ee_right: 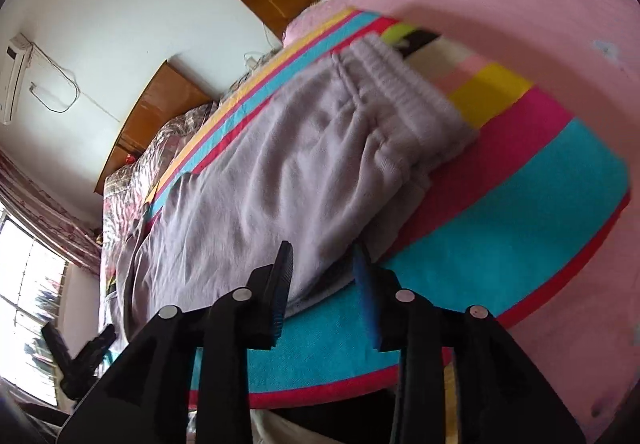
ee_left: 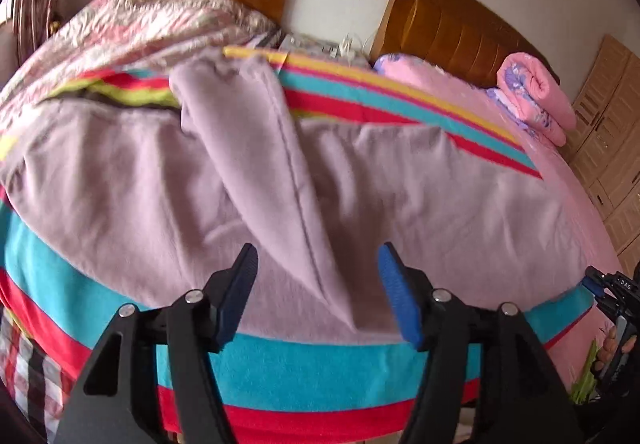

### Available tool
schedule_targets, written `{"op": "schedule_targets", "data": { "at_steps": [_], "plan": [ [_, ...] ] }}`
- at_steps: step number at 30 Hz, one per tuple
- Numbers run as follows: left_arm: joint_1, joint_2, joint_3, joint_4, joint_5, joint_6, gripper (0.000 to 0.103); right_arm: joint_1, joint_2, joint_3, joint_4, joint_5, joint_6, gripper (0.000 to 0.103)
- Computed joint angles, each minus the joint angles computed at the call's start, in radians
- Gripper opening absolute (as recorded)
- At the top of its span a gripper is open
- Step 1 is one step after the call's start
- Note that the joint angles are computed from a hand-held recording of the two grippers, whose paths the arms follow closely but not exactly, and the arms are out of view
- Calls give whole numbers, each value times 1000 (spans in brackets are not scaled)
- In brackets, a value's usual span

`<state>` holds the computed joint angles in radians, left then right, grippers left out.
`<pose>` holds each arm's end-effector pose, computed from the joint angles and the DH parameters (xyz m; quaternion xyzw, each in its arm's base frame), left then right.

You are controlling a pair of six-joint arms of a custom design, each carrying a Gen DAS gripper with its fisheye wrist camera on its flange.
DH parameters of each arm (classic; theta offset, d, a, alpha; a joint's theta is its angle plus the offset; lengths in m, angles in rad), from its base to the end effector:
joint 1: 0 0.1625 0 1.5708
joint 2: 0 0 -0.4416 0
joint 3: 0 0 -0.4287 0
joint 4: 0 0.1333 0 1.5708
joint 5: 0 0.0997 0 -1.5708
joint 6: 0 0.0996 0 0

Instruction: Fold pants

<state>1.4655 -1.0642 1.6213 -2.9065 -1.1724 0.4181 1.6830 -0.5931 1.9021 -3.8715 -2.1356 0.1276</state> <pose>0.0960 -0.7277 0.3266 0.1621 0.8954 -0.3390 0.2388 0.1469 -0.5894 0.0326 -0.1391 -0.8437 0.4830 0.1887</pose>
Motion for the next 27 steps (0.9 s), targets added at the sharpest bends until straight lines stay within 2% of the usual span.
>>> {"op": "schedule_targets", "data": {
  "at_steps": [2,3,4,6,8,10,12,13,18,20,22,25,27],
  "plan": [
    [-27,-1,-3,-38,-66,52,82,25,18,-36,-74,-43,-110,63],
    [-41,10,-17,-18,-111,81,85,32,33,-68,-85,-50,-167,67],
    [-56,33,-40,17,-136,110,89,41,43,-103,-54,-74,-210,67],
    [-82,107,-105,95,-157,160,90,57,83,-187,-13,-127,-315,67],
    [-99,207,-188,149,-119,196,90,68,121,-263,38,-174,-382,67],
    [-97,308,-322,310,-77,121,89,72,145,-303,65,-181,-426,67],
    [-85,396,-464,455,-92,24,88,69,158,-326,97,-198,-461,67],
    [-89,432,-517,494,-91,14,87,66,162,-331,112,-203,-473,67],
    [-125,549,-644,521,-134,78,87,52,185,-358,170,-216,-453,67],
    [-141,604,-683,494,-81,134,88,51,194,-366,182,-238,-476,70],
    [-138,663,-747,490,-24,133,88,43,192,-355,217,-276,-507,71],
    [-121,684,-776,457,-63,156,89,22,161,-276,208,-229,-532,69],
    [-120,691,-784,434,-40,155,89,15,138,-239,211,-194,-502,69]
  ]
}}
